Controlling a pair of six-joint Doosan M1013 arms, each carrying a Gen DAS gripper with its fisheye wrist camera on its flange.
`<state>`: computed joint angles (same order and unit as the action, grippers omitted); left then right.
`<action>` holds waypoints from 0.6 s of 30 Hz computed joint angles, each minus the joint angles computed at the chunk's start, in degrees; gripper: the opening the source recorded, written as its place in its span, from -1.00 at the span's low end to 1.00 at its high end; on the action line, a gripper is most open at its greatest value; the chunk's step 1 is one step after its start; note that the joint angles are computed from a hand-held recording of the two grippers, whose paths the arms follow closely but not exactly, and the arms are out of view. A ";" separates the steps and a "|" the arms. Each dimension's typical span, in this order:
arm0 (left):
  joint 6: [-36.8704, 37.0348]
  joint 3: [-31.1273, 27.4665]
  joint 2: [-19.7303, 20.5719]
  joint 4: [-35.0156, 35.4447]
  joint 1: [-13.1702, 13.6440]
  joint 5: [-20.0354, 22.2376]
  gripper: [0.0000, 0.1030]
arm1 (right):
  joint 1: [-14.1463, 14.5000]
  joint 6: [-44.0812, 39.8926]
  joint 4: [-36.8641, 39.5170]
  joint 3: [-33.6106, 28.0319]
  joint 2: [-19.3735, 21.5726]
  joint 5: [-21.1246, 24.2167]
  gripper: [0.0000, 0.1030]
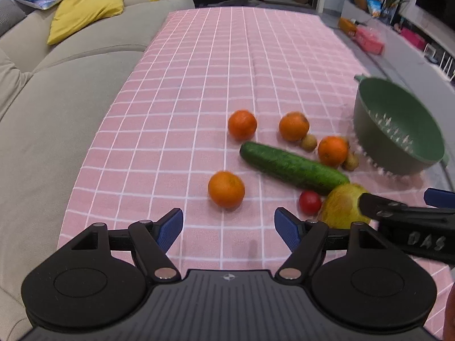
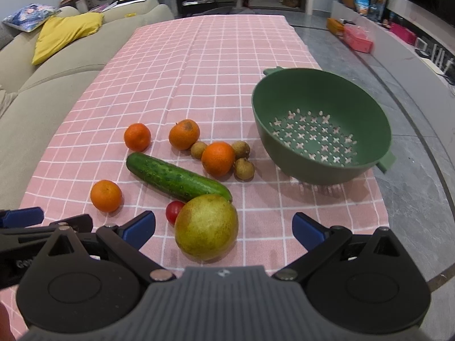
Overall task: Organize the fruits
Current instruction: 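Grasp the pear with the right tool while the left tool grasps an orange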
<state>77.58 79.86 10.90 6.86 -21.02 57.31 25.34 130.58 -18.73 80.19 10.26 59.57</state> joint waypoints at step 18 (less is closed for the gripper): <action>6.91 -4.39 5.04 -4.61 3.08 1.99 0.69 | -6.26 -1.97 9.74 0.26 -1.41 -3.63 0.91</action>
